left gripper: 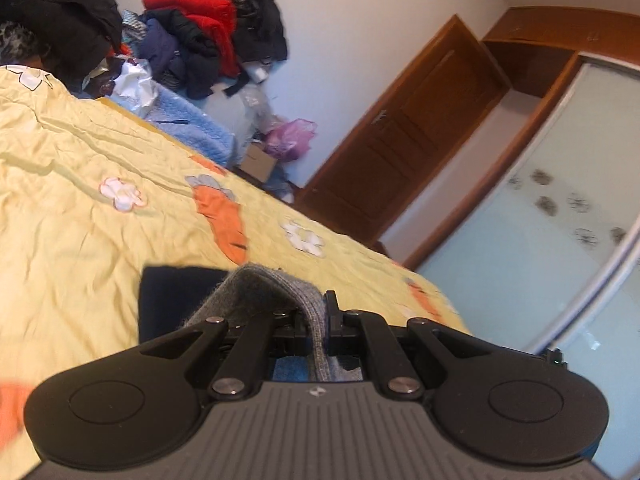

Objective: Fold small clothes
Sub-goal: 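Lift the hem with both grippers, fold it over toward the collar, release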

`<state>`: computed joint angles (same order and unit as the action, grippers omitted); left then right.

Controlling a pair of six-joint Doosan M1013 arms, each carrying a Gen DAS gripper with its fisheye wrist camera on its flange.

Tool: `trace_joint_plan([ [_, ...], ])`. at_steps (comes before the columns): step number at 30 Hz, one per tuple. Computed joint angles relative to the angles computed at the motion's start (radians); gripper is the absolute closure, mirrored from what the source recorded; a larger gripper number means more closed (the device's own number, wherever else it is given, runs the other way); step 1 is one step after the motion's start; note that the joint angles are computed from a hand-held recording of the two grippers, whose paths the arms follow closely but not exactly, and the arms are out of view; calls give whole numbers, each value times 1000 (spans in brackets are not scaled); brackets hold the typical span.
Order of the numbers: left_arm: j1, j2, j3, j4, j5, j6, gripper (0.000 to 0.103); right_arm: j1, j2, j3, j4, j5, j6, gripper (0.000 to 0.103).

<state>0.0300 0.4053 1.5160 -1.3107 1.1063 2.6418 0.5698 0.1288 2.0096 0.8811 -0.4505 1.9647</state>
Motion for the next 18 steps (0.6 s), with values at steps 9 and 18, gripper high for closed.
trace_joint_plan([
  [9,-60,88,-86,125,-220,-139,98,-103,101,-55,70,93,-6,87],
  [18,-56,61,-73,136,-314,-104,24,-113,91,-49,-101,37,113,30],
])
